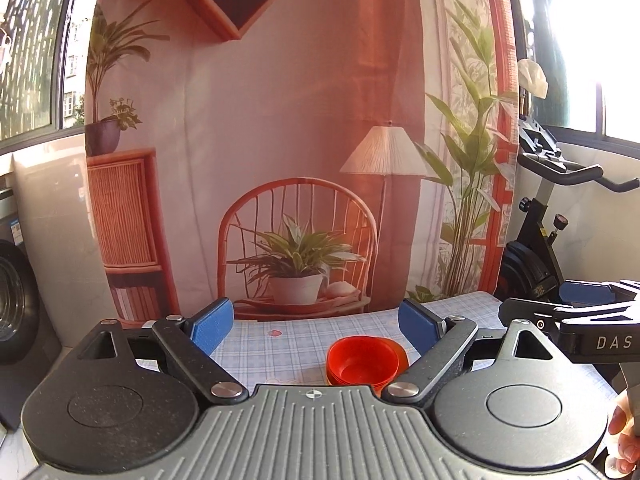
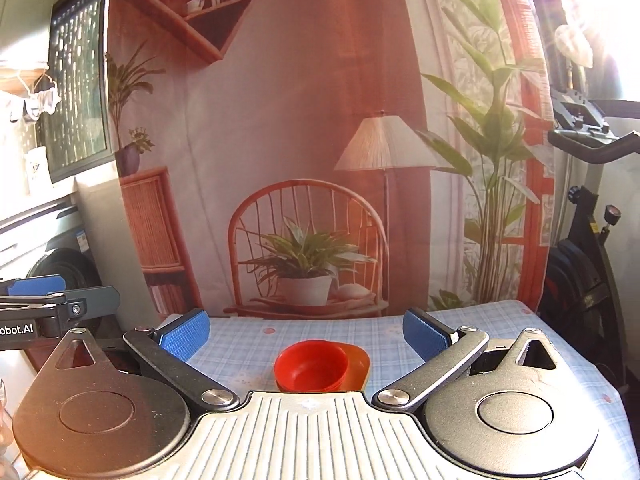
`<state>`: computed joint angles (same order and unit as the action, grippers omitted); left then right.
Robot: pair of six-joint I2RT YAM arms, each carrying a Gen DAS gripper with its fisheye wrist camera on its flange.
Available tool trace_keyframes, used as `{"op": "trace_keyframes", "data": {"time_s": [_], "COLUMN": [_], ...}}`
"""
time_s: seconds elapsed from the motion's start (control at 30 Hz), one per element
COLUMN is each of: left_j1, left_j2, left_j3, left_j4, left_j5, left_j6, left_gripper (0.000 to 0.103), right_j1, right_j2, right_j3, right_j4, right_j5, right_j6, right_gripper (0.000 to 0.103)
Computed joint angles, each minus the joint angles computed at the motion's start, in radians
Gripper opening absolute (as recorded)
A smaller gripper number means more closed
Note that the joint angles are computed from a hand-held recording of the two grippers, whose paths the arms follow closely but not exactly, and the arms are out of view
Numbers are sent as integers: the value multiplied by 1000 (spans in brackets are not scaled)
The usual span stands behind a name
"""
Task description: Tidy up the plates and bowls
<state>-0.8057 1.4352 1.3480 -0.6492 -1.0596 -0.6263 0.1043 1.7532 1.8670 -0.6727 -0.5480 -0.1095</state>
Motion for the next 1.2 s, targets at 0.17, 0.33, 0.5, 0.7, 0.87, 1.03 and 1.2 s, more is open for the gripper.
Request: {"op": "trace_keyframes", "data": {"time_s": [0.17, 0.33, 0.5, 0.7, 0.87, 1.03, 1.2], "left_j1": [-75, -121, -145, -154, -159, -160, -161], "left_j2": [-13, -10, -3, 7, 5, 13, 18], "left_j3": [36, 44, 60, 80, 77, 88, 97], "left_j4": [-73, -95, -150, -194, -205, -222, -234], "left_j5": [-47, -70, -105, -119, -126, -126, -125], "left_j6": [-45, -71, -134, -161, -173, -186, -195], "left_gripper": [91, 91, 91, 91, 91, 91, 91], "right_j1": [-23, -32, -50, -65, -67, -72, -75], "right_j2": [-55, -100, -126, -131, -133, -130, -127], "right_j3": [-13, -40, -65, -68, -70, -63, -59], "right_j4": [-33, -44, -46, -56, -58, -64, -63], "right_j5": [2, 32, 17, 0, 1, -7, -8], "right_j6": [-11, -35, -48, -44, -45, -42, -39], "right_gripper": [103, 103, 103, 103, 103, 103, 103]}}
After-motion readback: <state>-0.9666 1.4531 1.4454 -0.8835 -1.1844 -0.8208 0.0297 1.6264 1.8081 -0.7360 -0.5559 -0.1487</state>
